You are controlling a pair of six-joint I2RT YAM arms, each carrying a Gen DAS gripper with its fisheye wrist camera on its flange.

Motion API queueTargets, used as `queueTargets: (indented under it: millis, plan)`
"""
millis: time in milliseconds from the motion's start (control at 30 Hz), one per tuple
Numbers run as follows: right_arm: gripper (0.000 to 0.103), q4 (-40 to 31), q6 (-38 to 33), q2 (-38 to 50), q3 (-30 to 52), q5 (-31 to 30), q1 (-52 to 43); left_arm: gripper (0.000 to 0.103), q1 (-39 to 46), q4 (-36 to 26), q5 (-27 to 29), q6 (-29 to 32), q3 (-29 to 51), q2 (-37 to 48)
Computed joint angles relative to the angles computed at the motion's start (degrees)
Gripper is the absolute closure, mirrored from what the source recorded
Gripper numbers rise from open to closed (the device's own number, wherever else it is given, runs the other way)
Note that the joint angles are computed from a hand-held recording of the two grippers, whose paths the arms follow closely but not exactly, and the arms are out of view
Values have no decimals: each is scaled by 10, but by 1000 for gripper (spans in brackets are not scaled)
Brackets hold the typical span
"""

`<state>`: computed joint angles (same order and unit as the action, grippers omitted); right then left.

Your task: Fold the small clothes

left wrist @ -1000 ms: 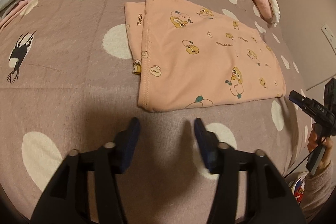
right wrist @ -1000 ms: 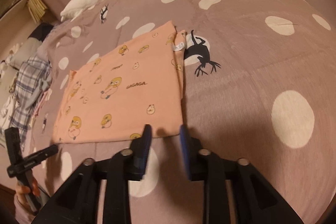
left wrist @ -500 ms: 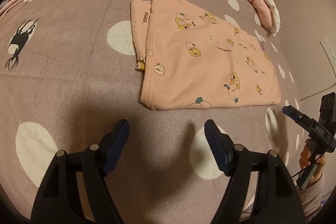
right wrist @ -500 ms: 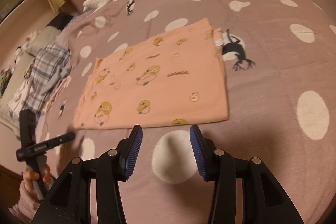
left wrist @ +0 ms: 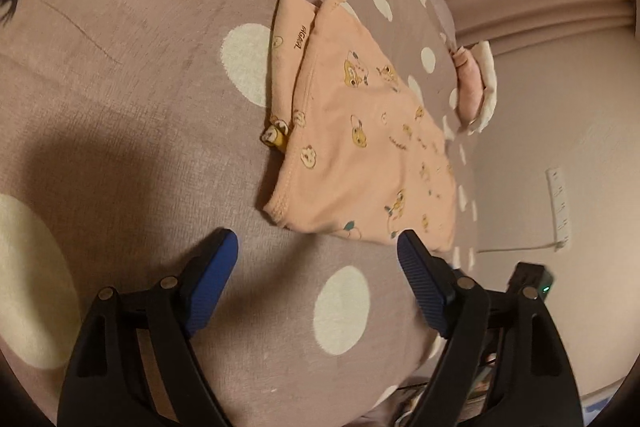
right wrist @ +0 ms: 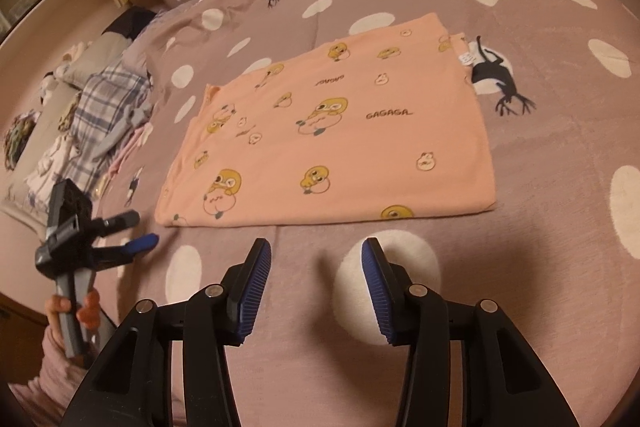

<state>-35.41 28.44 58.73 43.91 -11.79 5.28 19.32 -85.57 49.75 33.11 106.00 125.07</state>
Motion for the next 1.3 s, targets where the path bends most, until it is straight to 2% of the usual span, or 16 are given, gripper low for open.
queueTargets:
  millis: [267,733,1100,1300]
  plan:
    - [56,11,8,9,-5,-11,7,21,-13,-21,26,-9,33,24]
    - [56,26,-4,59,19,-27,7,21,-80,50,39,-114,131,87]
    - [56,25,1,114,64,-13,38,20,-112,48,58,-153,220,142]
    - [56,24,7,143,92,1,61,22,-114,73,55,-151,195,127]
